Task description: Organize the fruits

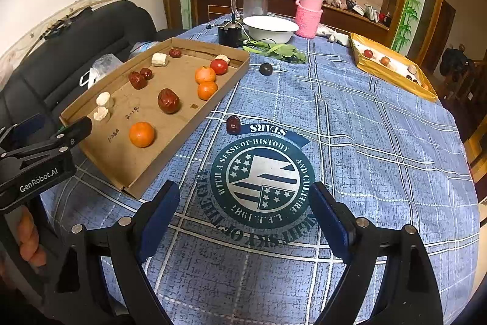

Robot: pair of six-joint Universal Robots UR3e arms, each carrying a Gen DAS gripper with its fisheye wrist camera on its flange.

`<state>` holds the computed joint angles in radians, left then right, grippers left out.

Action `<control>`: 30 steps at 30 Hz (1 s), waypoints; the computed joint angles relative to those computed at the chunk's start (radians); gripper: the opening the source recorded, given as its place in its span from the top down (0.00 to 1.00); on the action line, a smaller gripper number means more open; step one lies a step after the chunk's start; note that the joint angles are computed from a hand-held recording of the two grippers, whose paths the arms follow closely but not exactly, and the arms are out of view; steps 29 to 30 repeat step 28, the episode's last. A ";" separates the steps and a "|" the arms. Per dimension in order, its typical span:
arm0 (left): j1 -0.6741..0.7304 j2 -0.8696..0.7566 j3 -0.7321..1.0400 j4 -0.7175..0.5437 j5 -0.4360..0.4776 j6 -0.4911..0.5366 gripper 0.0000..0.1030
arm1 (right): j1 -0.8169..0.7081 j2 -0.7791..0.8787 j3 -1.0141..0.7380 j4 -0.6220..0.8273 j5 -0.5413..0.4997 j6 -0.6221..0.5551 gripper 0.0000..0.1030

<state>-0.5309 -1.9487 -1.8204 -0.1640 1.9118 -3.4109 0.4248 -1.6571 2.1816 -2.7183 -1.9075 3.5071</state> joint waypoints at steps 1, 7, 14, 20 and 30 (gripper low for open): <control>0.004 0.001 0.000 -0.002 -0.006 0.000 0.06 | -0.002 0.000 0.000 0.000 0.002 -0.002 0.16; 0.009 -0.003 0.003 -0.008 -0.011 0.002 0.06 | -0.008 0.008 -0.004 -0.007 0.014 -0.019 0.16; 0.006 -0.009 -0.017 0.050 0.001 -0.007 0.06 | -0.013 0.023 -0.011 -0.018 0.029 -0.029 0.16; 0.017 0.003 -0.027 0.091 -0.002 -0.020 0.06 | -0.022 0.031 -0.012 -0.018 0.045 -0.033 0.16; 0.031 0.007 -0.008 0.056 -0.025 -0.013 0.06 | -0.017 0.035 -0.024 -0.011 0.034 -0.036 0.16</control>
